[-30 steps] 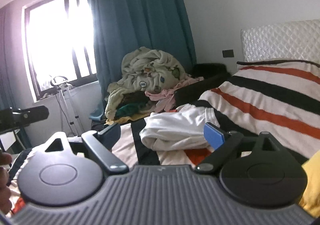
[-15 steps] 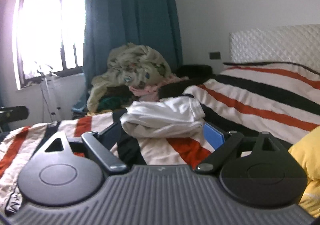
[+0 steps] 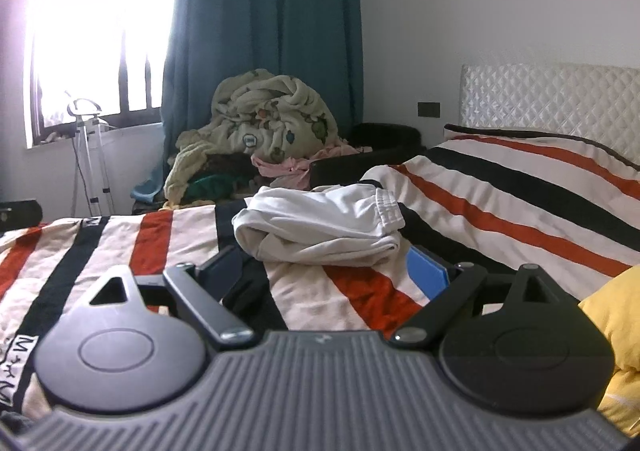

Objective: Fold clothes

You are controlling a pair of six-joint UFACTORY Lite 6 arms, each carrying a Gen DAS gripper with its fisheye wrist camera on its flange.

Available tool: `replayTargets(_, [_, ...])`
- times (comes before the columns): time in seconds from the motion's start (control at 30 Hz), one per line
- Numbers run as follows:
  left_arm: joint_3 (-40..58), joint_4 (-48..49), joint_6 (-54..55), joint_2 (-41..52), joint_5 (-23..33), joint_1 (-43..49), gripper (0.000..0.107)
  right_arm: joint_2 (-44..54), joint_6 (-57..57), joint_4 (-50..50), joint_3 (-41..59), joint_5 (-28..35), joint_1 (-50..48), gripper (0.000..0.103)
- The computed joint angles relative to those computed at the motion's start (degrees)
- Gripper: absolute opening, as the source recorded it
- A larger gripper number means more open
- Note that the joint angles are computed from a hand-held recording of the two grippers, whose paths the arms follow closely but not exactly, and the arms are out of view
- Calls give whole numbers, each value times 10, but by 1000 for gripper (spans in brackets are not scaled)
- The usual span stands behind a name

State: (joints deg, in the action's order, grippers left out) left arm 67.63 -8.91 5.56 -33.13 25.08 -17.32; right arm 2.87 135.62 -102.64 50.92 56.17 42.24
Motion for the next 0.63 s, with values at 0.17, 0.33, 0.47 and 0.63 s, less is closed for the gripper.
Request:
replayTargets(0.17, [7,-9,13,8,7,10,103,-4,5,1,-4,1,-1,91])
replayTargets(0.33, [7,29,-21,7,7,-4,103,-5,3,1,-4,-1,-1,91])
replayTargets(0.47, [3,54,-43,4,3,-16,103,-4,4,2,-2,-5,-3,91])
replayTargets(0.63, [-1,70,-55,1,2,-29,103,-6,9,1,-4,-9,-6,91])
